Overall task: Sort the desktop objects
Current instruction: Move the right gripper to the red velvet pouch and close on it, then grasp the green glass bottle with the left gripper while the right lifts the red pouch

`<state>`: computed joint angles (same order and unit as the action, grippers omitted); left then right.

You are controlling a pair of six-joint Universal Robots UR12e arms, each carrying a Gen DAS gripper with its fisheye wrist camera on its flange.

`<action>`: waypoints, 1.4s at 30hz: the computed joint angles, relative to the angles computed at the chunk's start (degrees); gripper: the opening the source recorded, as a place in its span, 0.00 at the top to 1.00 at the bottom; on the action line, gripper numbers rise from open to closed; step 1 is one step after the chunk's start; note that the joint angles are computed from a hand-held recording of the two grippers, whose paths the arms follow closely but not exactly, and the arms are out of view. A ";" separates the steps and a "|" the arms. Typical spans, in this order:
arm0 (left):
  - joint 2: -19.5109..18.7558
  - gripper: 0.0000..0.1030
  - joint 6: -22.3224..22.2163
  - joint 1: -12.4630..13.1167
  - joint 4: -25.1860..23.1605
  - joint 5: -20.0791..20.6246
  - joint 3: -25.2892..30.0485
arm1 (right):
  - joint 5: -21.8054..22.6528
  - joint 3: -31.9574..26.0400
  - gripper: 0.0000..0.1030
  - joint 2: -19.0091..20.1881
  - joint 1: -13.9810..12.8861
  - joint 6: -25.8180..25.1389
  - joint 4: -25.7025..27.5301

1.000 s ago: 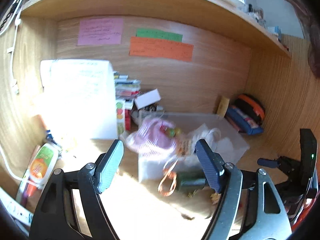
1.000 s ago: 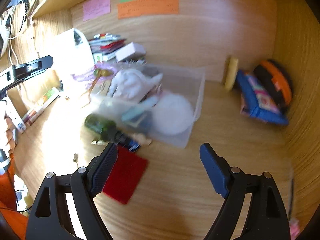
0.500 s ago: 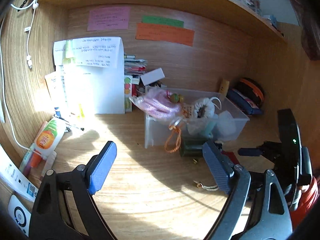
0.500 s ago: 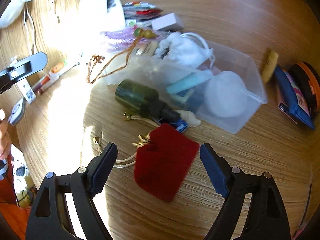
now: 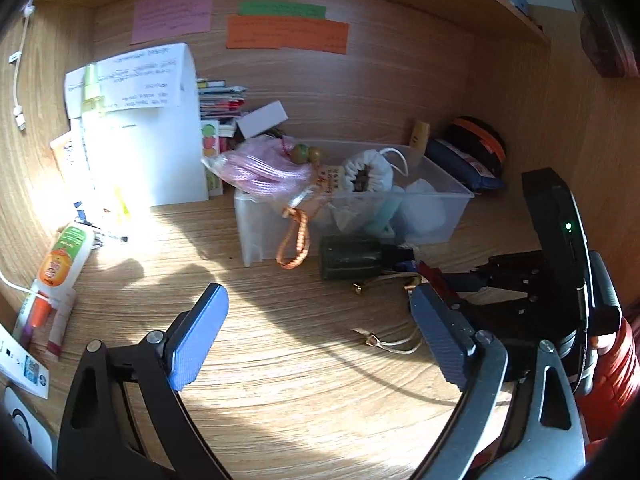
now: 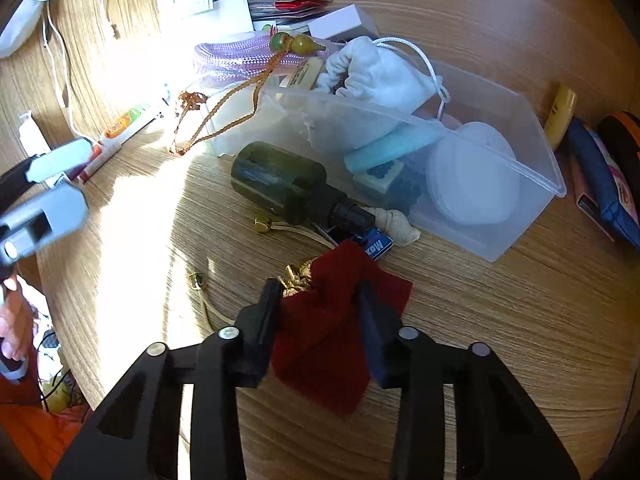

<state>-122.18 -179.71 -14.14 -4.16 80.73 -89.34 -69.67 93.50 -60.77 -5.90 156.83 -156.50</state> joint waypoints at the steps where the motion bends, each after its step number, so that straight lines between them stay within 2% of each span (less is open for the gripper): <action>1: -0.20 0.09 0.23 -0.10 -0.90 -0.52 0.43 | 0.24 0.29 0.71 -0.11 -0.14 -0.02 -0.27; 5: -1.28 0.09 0.38 -0.52 -5.22 -2.34 2.64 | 0.94 0.95 0.72 -0.30 -0.91 0.42 -1.26; 11: -3.73 0.07 -0.06 -0.93 -14.47 -6.15 7.73 | 1.58 2.31 0.72 -0.80 -2.38 2.77 -3.72; 15: -5.20 0.07 -0.46 -1.71 -17.56 -3.90 10.42 | 1.19 3.45 0.72 -1.36 -3.56 3.60 -5.94; 22: -6.94 0.07 -1.40 -2.11 -23.58 -2.38 14.13 | 2.44 4.25 0.72 -1.59 -5.59 6.07 -9.13; 26: -7.05 0.08 -0.60 -2.19 -23.66 -2.27 14.20 | 4.44 3.75 0.72 -1.14 -6.22 7.53 -9.88; 28: -6.85 0.18 0.41 -2.27 -23.17 -2.16 13.84 | 5.14 3.99 0.72 -1.30 -6.60 7.34 -9.90; 34: -6.22 0.18 1.60 -2.38 -21.98 -2.45 12.70 | 5.79 4.45 0.72 -1.51 -6.59 7.30 -10.64; 42: -4.78 0.18 0.42 -2.14 -14.10 -2.31 10.36 | 5.50 4.76 0.72 -1.94 -6.16 8.57 -13.18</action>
